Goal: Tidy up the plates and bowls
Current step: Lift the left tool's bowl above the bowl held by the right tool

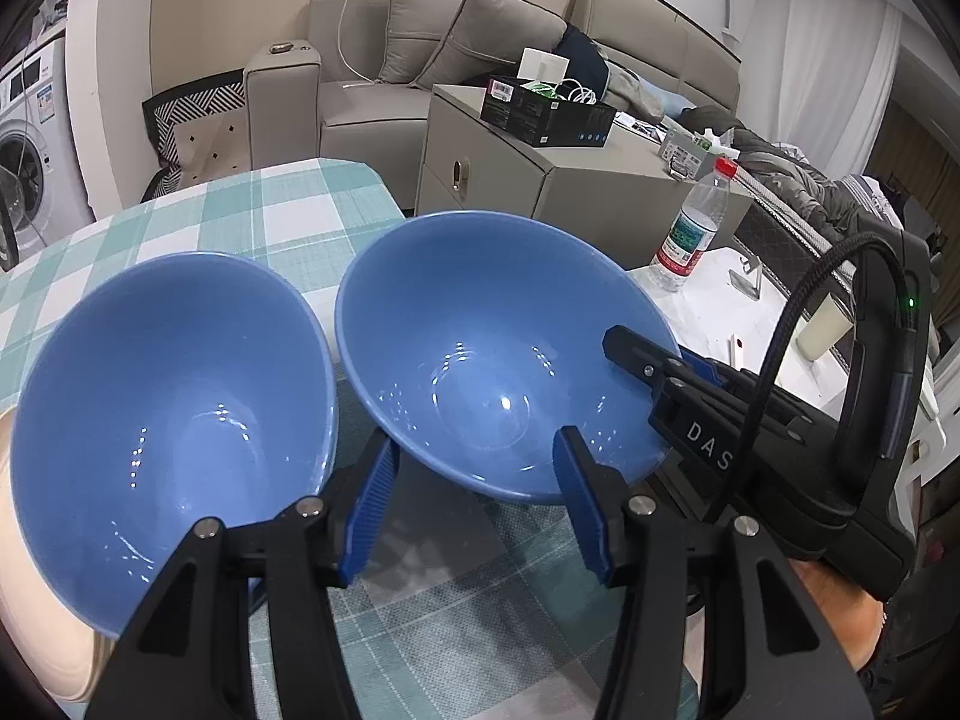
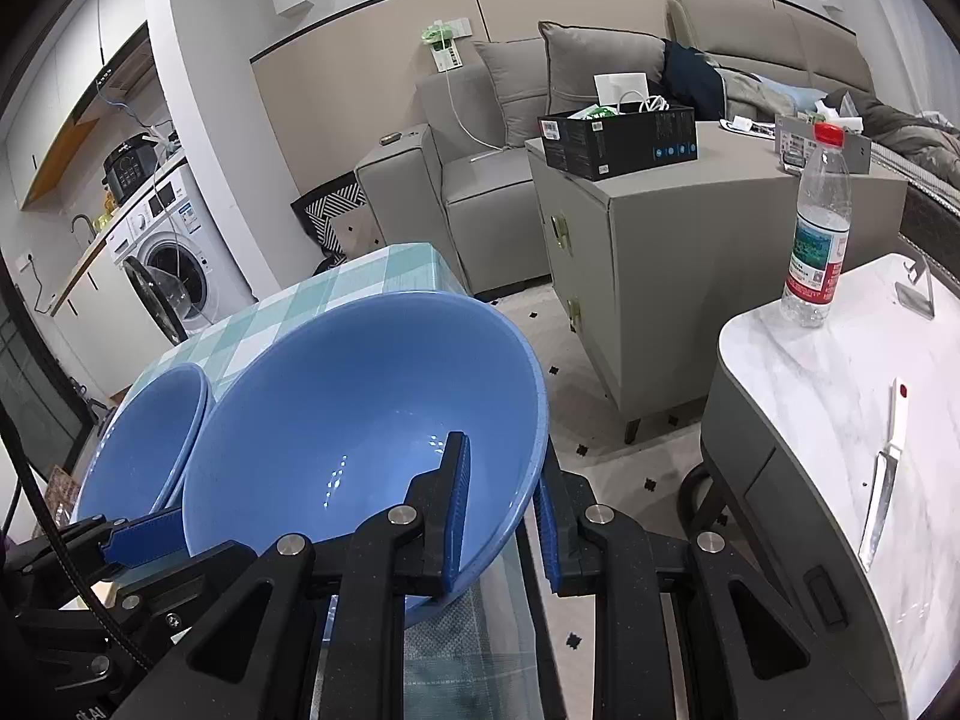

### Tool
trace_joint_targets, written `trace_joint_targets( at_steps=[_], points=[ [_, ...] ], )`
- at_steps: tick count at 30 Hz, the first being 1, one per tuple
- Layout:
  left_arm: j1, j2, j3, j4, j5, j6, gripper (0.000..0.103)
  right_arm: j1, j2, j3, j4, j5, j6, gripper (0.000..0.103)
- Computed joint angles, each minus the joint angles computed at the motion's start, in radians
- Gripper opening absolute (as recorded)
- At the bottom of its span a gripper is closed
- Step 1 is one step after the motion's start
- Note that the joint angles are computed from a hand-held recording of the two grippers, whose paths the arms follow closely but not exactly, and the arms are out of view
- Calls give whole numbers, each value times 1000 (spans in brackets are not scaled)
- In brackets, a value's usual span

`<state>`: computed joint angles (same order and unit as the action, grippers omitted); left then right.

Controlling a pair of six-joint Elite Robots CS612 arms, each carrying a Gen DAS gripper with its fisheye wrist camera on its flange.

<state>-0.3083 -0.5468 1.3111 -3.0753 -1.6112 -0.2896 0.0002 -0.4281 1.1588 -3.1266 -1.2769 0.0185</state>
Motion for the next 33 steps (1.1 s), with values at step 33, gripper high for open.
trace_joint_targets(
  at_steps=[33],
  points=[
    [-13, -43, 57, -137, 37, 68, 53, -10, -56, 76, -136, 5, 11, 21]
  ],
)
